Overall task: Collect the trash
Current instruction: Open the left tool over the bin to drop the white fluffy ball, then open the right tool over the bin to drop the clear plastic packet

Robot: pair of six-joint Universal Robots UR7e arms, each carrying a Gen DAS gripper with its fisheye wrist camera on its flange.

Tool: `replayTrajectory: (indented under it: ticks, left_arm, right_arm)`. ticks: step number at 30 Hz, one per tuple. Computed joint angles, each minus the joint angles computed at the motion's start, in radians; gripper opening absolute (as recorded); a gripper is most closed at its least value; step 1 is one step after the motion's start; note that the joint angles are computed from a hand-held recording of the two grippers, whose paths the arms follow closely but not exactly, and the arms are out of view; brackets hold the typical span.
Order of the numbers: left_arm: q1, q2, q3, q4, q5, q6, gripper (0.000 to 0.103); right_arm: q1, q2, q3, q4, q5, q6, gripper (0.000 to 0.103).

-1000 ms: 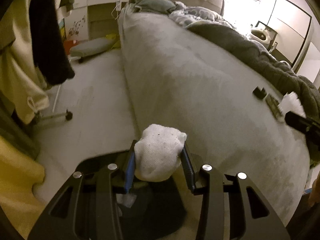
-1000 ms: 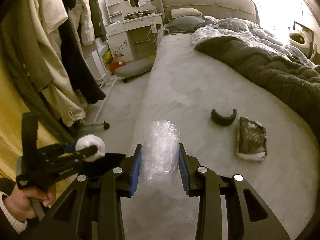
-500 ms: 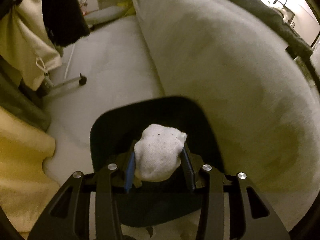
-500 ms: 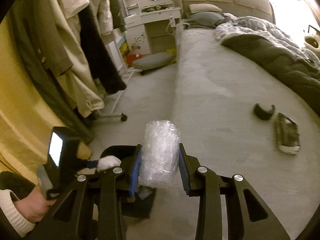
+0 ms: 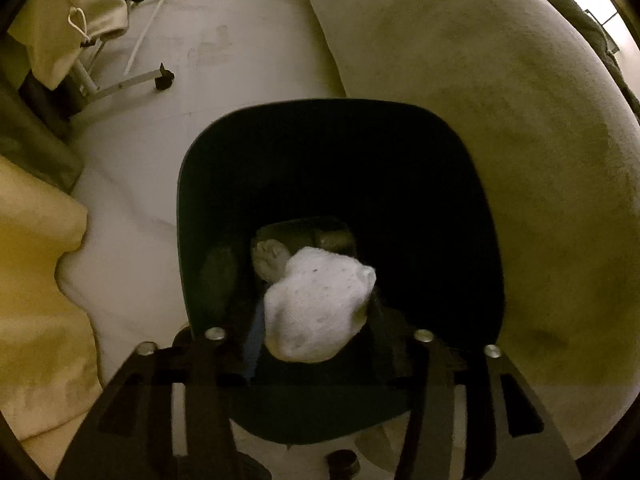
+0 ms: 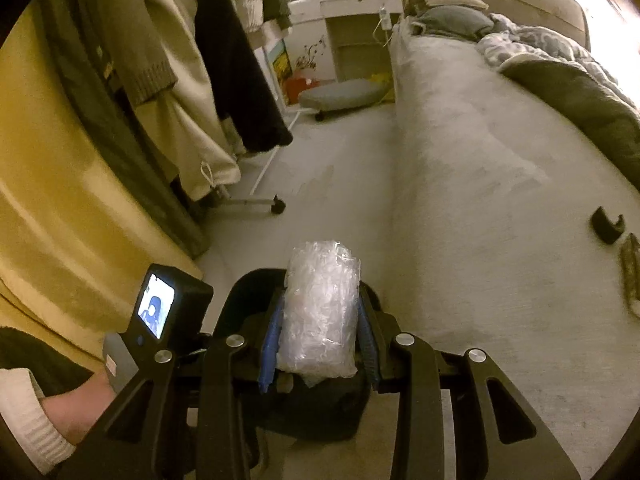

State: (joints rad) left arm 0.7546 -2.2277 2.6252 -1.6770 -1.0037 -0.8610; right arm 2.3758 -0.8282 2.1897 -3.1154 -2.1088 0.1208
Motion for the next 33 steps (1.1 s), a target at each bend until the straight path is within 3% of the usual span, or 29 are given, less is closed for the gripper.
replayTrajectory:
  ticks: [7,15,20,25,33]
  left_arm:
    - [-0.084,-0.142,-0.010,0.124,0.003,-0.042,0.071]
    - [-0.186,-0.292,-0.069,0.380,0.032,-0.160,0.071]
    - [-0.295,-0.374,-0.125,0.584,0.055,-0.288,0.069]
    - [-0.456,-0.430,-0.191,0.784,0.065,-0.458,0.067]
    - [-0.651,-0.450,-0.277,0.971,0.072,-0.629,0.052]
  right_arm:
    - [-0.009,0.050,-0.027,0.046,0.000,0.016,0.035]
    - [-0.011,0.098,-0.058,0.094,-0.009,0.020,0.035]
    - [-0.020,0.133,-0.074,0.114,0.000,0.025,0.035]
    - [-0.031,0.170,-0.090,0.122,0.020,0.031,0.035]
    - [-0.051,0.229,-0.110,0.163,0.020,0.042,0.035]
